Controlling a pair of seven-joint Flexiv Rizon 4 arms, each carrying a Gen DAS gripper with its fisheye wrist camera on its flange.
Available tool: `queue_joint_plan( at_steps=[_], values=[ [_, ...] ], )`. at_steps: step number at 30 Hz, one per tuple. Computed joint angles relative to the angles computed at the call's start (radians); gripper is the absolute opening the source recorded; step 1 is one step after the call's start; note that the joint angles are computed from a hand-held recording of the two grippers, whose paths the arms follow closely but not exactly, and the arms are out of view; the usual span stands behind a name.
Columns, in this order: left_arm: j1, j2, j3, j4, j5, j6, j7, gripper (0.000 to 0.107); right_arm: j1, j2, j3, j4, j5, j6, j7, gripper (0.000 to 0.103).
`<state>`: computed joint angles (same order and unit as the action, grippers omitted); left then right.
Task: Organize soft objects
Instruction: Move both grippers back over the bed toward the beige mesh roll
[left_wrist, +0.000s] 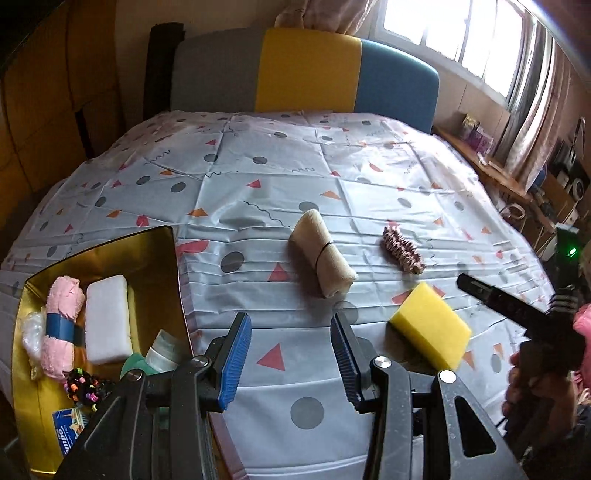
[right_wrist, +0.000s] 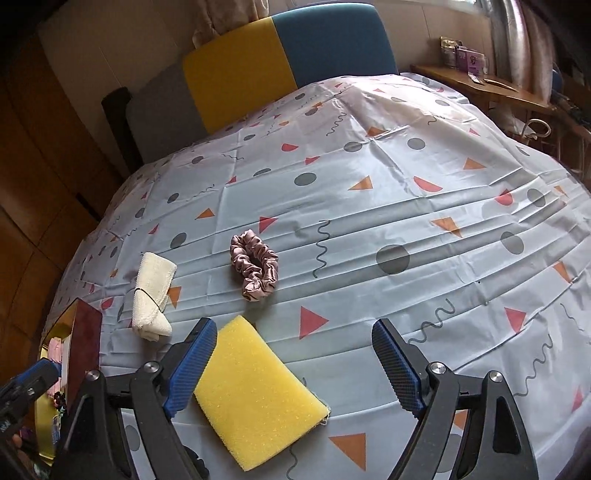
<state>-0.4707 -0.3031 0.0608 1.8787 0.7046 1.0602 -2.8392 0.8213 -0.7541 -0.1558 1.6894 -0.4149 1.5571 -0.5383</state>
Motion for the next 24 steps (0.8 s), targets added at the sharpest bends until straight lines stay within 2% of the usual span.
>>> queue_joint_plan(
  at_steps=[10, 17, 21, 24],
  values=[
    [-0.015, -0.061, 0.000, -0.067, -0.028, -0.054, 0.061, 0.045, 0.048, 0.015, -0.069, 0.027, 0.010, 0.042, 0.016, 0.088],
    [-0.020, -0.104, 0.010, -0.114, -0.059, -0.048, 0.094, 0.045, 0.022, 0.013, -0.036, 0.014, 0.029, 0.026, 0.010, 0.089],
    [-0.017, -0.126, 0.015, -0.125, -0.091, -0.028, 0.119, 0.045, 0.014, 0.013, -0.027, 0.014, 0.036, 0.029, 0.015, 0.089],
    [0.014, -0.138, 0.008, -0.098, -0.161, 0.043, 0.153, 0.045, 0.012, 0.013, -0.024, 0.013, 0.039, 0.021, 0.018, 0.089]
  ],
)
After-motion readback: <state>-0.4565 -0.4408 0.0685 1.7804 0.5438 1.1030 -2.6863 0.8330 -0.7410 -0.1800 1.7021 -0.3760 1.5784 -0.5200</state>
